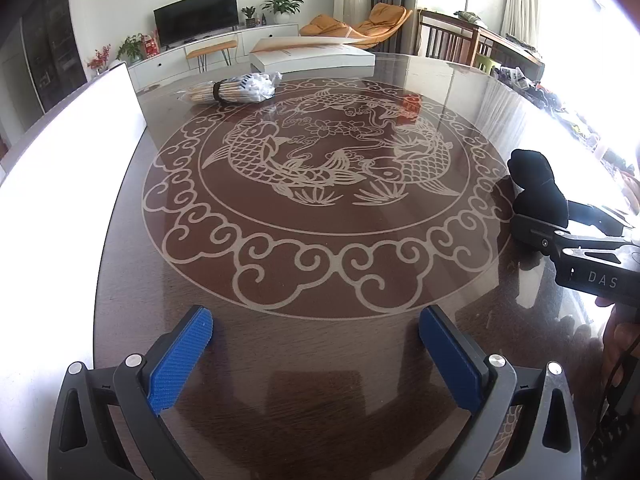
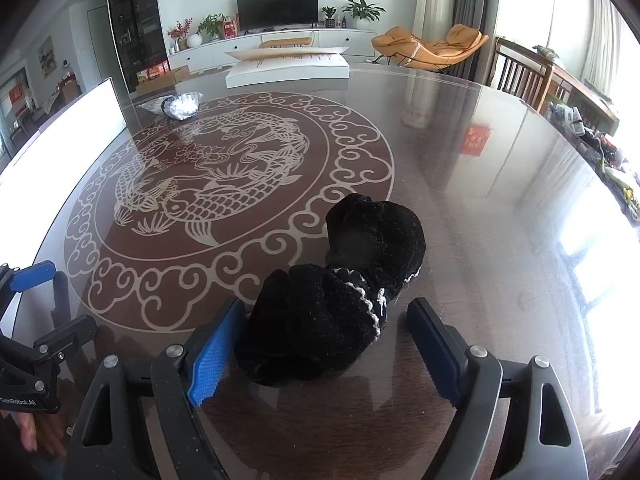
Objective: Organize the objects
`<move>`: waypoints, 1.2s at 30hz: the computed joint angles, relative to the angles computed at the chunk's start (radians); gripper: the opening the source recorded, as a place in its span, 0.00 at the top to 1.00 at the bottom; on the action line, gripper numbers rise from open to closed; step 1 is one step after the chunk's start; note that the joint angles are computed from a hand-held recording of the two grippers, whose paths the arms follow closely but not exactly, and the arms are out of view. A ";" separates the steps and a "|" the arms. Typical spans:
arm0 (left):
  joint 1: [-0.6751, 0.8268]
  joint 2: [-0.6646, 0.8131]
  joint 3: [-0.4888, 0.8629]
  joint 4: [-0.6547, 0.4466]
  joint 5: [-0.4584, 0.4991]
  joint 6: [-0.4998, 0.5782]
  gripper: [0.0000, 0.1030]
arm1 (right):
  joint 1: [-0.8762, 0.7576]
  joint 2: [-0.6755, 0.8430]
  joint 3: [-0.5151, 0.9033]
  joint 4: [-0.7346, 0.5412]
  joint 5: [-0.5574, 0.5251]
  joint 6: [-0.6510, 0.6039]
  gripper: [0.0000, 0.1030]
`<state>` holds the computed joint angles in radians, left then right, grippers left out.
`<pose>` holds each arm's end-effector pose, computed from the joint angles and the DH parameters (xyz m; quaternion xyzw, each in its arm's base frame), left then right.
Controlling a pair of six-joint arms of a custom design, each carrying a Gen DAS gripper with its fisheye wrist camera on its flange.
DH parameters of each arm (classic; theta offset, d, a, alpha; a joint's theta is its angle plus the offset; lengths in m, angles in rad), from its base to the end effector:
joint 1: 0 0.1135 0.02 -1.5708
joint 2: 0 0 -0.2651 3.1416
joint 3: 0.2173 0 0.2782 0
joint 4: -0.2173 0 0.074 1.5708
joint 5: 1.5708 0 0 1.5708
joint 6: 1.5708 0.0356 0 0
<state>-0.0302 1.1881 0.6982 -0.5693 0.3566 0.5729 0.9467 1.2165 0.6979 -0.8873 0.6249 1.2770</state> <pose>0.2410 -0.0197 0.1909 0.3256 0.8958 -0.0986 0.2859 0.1400 0.1587 0.1781 0.1809 0.9313 -0.0655 0.3094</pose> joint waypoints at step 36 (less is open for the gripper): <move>-0.249 1.044 1.222 -0.130 -0.298 -0.616 0.73 | -0.013 0.015 0.008 0.023 -0.022 -0.034 0.06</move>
